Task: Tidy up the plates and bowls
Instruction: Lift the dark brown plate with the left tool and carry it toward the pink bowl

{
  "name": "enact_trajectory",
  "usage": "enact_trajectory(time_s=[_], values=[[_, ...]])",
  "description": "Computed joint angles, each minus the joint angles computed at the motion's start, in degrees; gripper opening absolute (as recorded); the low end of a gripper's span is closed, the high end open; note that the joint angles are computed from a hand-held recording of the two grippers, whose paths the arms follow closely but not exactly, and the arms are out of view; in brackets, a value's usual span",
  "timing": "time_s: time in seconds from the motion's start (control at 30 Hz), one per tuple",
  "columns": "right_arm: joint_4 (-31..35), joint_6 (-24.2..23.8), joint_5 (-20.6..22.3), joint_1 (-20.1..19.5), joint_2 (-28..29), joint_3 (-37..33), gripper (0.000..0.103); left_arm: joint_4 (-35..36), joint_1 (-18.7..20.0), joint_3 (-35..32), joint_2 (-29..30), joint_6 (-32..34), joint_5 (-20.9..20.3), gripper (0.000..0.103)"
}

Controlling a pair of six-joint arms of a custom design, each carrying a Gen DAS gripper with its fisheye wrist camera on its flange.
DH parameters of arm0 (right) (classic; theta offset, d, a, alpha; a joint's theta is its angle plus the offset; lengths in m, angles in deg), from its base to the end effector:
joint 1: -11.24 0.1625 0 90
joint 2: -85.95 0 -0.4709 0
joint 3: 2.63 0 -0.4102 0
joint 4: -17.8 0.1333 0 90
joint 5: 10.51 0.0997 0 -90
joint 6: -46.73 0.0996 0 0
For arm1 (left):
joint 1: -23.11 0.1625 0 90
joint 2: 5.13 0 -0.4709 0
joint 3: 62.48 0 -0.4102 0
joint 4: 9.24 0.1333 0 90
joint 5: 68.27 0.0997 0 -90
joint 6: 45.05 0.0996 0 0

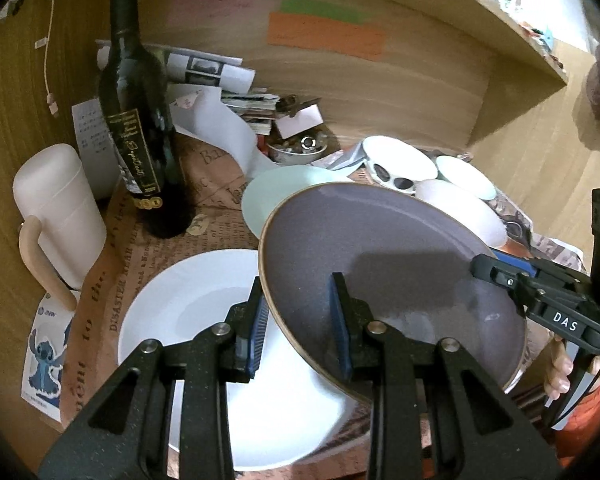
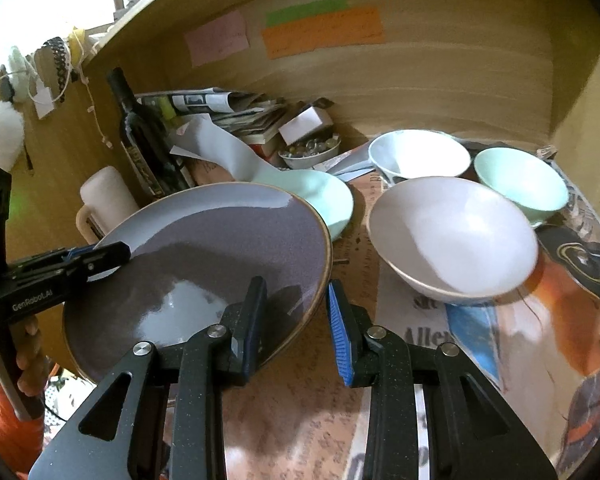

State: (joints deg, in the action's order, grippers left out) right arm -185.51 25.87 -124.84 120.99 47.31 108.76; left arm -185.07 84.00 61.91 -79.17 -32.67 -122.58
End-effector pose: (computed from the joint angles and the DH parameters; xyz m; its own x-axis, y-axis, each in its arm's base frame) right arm 0.2978 -0.5563 0.0607 -0.7946 -0.3067 0.5240 -0.5775 0.6483 -0.4962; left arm -0.0854 -0.5469 0.2914 -0.7691 0.2495 -0.5885 0.5744 0.6736 -0.4651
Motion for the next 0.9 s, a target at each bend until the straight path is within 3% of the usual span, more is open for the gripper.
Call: enact_trajectory(time_s=[0.43,0.9], values=[[-5.1,-0.9,-0.6,-0.9,-3.2,6.5,0.028,-3.5,-3.5,5.0,0.3,-2.8,0.5,0.030],[-6.0,-1.1,-1.0,-3.8,-4.3,9.8,0.028,-2.2,-2.5,5.4,3.7,-6.2,-1.4,0.030]])
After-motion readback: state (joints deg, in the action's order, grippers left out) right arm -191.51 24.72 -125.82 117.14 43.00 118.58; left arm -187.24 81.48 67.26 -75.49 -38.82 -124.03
